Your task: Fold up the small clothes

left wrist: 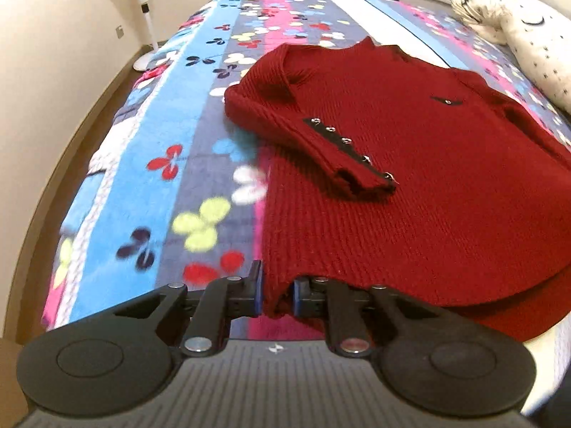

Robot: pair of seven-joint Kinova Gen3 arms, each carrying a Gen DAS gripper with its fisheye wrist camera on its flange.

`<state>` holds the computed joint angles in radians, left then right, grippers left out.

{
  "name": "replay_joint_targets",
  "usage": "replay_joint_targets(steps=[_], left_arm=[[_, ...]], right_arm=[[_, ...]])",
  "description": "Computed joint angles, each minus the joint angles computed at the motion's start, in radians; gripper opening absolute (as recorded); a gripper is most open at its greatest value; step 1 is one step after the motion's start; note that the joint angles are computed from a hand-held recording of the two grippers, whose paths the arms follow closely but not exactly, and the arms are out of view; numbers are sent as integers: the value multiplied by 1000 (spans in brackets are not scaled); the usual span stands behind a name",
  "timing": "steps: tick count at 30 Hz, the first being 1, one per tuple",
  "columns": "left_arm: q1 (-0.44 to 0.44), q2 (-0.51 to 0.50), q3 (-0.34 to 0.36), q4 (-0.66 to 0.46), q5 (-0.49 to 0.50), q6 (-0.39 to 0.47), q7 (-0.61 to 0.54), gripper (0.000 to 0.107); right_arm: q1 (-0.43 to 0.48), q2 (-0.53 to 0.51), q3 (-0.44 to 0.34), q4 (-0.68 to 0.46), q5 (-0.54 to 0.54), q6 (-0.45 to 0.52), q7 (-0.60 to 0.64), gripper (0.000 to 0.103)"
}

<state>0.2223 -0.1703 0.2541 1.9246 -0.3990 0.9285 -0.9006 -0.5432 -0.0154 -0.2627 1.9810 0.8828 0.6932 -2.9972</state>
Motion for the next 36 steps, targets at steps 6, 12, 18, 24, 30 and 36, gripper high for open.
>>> replay_joint_targets(steps=[6, 12, 18, 24, 30, 36], left_arm=[[37, -65, 15, 99, 98, 76, 1, 17], [59, -9, 26, 126, 54, 75, 31, 44], [31, -136, 4, 108, 58, 113, -22, 84], [-9, -149, -15, 85, 149, -47, -95, 86], [21, -111, 97, 60, -10, -125, -139, 102], [61, 132, 69, -32, 20, -126, -358, 102]], right_arm=[[16, -37, -26, 29, -220, 91, 220, 7], [114, 67, -70, -22, -464, 160, 362, 26], [-10, -17, -6, -93, -452, 359, 351, 49], [-24, -91, -85, -146, -430, 385, 242, 57], [-83, -51, -112, -174, -425, 364, 244, 59], [-88, 17, -54, -214, -497, 322, 278, 59]])
